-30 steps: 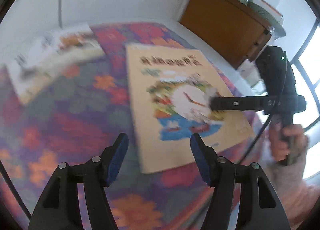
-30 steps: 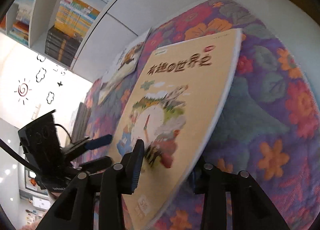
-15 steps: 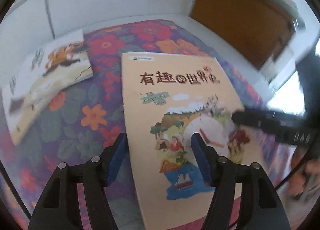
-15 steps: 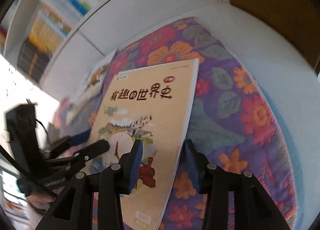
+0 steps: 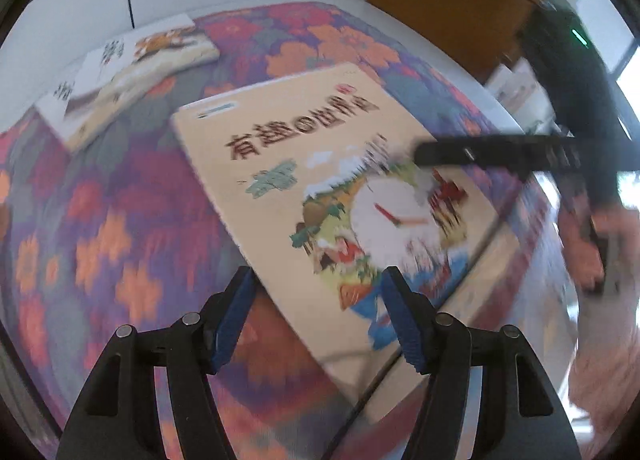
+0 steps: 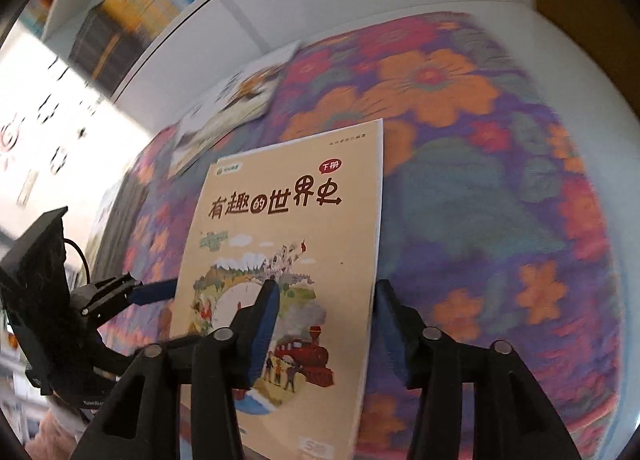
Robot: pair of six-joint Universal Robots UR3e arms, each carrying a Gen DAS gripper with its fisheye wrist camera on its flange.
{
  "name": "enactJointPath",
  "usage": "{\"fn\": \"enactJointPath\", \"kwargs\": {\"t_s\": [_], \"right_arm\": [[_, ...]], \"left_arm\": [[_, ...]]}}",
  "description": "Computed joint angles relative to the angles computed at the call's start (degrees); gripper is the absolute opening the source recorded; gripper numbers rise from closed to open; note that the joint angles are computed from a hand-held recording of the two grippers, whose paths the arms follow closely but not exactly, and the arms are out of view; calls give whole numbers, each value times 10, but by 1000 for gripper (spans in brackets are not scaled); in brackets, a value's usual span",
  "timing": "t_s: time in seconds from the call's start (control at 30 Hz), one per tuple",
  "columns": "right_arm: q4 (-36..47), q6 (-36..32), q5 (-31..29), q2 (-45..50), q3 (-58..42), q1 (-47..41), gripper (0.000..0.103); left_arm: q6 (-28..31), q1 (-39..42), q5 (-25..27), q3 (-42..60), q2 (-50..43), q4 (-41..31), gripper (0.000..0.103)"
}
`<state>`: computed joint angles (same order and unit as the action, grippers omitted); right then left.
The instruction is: Organize books
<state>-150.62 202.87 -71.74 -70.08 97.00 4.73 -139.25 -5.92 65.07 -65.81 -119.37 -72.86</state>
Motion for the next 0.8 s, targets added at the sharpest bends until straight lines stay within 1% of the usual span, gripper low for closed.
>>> {"fn": "enactJointPath", "kwargs": {"t_s": [0.03,0.07,0.13,0.2,0.27,0.37,0.43,0.5,0.57,0.6,0.63,0.67,0.7,0.73,0.77,0.8], "right_arm": [[2,-6,11,9,-10,6,59],[3,-11,18,17,-19,11,59],[14,-20,26,41,-52,27,59],[29,-25,41,72,-94,36,59],[38,-25,40,83,-112,40,58],[30,-26,58,66,-82,27,58],[10,-34,95,51,-42,5,57],[-22,-40,143,43,-1,-22,55],[-44,-40,181,46,18,-41,54],[-54,-39,198,53,21,-49,51],[-56,-38,202,56,19,-51,47],[-61,-38,205,65,12,-53,44],[-60,-39,202,72,3,-52,37],[-55,-37,196,82,-13,-48,24],[-47,-29,183,92,-29,-45,19],[-52,-20,186,97,-31,-48,18]], "left_arm": [[11,10,-4,-16,12,-3,62],[23,26,-11,-44,32,-2,62],[30,49,-22,-53,40,-12,62],[17,73,-37,-44,35,-16,62],[-10,82,-33,-20,12,-4,62],[-22,94,-65,56,-36,-59,62],[-26,90,-68,99,-61,-82,62],[-31,86,-73,131,-84,-91,58],[-53,84,-80,156,-102,-94,56],[-60,83,-81,167,-108,-100,53],[-66,82,-80,176,-113,-101,51],[-74,85,-83,185,-119,-103,44],[-83,89,-88,192,-125,-107,37],[-90,93,-94,202,-132,-115,35],[-98,99,-105,211,-137,-126,34],[-102,104,-115,217,-141,-137,34]]}}
